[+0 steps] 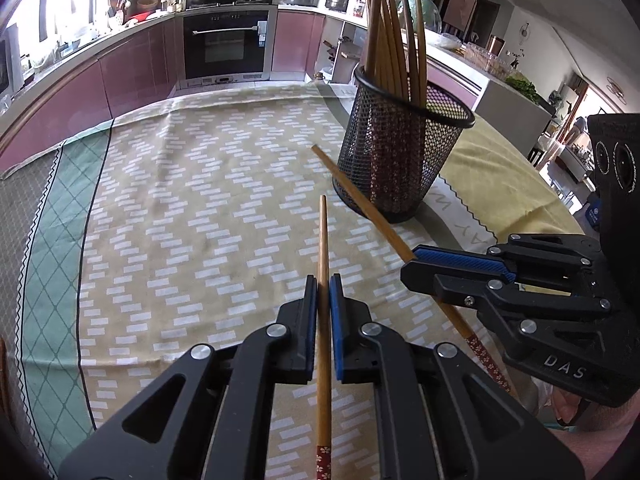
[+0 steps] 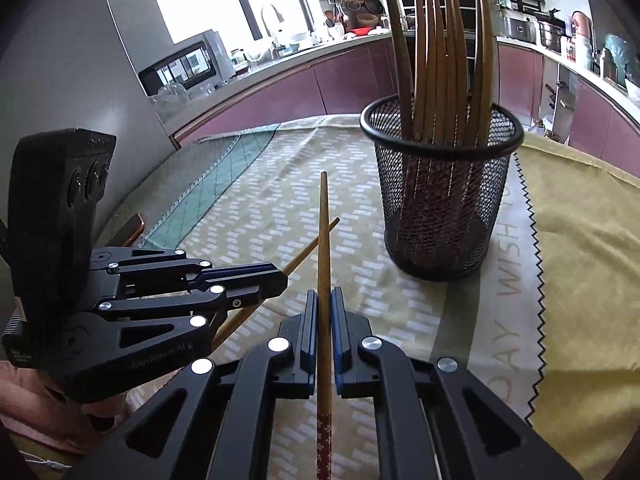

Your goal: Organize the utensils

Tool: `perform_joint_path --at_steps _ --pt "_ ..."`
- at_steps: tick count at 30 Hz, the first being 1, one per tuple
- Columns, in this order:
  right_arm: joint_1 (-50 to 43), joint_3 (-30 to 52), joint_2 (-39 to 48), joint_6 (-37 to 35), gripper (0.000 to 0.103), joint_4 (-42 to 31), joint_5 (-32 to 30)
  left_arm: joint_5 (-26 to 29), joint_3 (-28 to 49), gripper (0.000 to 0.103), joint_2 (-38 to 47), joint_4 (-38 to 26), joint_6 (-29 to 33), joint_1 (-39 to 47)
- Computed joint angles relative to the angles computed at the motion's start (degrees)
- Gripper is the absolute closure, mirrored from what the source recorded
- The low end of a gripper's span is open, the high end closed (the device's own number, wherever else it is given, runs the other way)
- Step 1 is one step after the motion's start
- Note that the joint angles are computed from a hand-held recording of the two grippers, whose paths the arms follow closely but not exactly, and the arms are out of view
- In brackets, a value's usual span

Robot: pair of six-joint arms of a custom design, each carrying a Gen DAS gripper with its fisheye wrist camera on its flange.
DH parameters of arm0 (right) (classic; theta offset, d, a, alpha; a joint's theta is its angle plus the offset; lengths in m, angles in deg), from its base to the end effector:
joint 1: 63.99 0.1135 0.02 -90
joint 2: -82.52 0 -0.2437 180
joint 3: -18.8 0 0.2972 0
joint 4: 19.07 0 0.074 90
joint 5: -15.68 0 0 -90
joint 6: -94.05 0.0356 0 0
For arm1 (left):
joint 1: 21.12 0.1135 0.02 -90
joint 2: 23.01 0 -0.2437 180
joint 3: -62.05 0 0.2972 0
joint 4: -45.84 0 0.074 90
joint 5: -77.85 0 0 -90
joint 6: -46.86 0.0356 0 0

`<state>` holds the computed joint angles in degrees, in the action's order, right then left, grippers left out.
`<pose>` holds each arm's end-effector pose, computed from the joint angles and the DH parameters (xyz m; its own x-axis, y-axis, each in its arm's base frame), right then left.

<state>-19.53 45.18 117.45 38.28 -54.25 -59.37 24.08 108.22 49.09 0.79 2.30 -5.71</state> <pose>0.1438 0.1282 0.1339 -0.7137 0.0610 -0.6978 -0.1719 0.9504 0.2590 0.2426 0.0450 0.1183 -0.6599 0.4143 -0.6268 0.6293 0.7606 -0.1599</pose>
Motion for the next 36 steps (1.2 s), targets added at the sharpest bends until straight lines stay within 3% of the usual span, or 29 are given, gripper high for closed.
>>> perform_joint_path --at_steps 20,36 --pt "-0.19 -1.96 -21.98 -0.73 0.097 -12.23 3.5 8.58 5.63 0.096 -2.43 -11.25 4.49 4.36" --pt "-3.07 -1.43 -29.48 -1.92 0.097 -16.26 3.37 11.94 7.38 0.096 -4.95 -15.05 5.14 4.68"
